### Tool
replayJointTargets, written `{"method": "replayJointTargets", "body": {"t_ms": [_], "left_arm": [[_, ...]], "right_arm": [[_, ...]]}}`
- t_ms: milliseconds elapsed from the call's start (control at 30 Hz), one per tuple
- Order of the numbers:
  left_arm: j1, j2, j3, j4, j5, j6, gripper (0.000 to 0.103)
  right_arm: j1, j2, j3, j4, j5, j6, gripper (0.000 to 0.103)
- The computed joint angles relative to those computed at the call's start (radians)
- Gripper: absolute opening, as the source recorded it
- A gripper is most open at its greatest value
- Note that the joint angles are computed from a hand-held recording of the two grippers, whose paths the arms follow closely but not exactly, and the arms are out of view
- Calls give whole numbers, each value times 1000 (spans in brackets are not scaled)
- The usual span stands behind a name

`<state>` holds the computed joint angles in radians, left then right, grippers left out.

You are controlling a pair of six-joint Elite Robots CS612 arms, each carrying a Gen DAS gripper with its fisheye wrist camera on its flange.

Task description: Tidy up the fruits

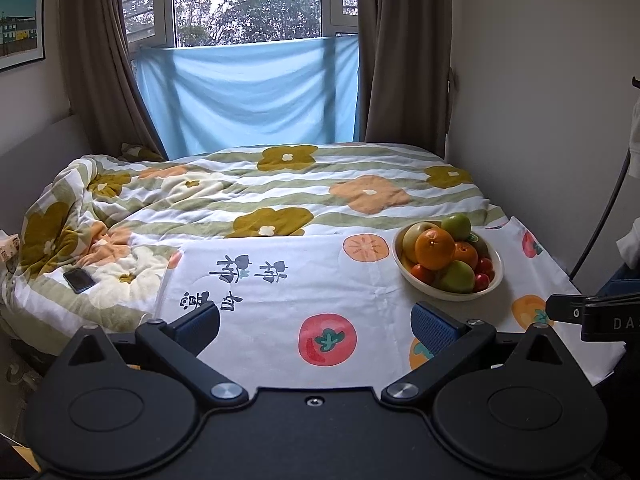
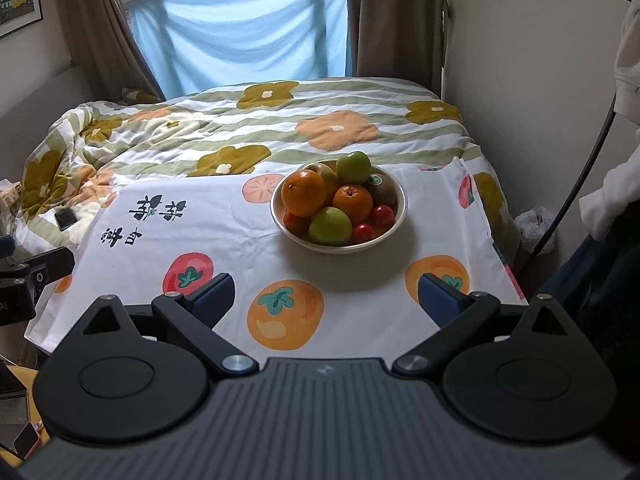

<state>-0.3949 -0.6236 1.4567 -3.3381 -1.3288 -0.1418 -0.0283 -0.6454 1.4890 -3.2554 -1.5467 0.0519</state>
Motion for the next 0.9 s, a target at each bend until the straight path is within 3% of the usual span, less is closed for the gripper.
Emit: {"method": "replayJointTargets", "body": {"t_ms": [900], "left_arm": [[1,1,-3,10,-1,10,103]], "right_arm": [[-2,3,-12,29,-6,3,103]]}}
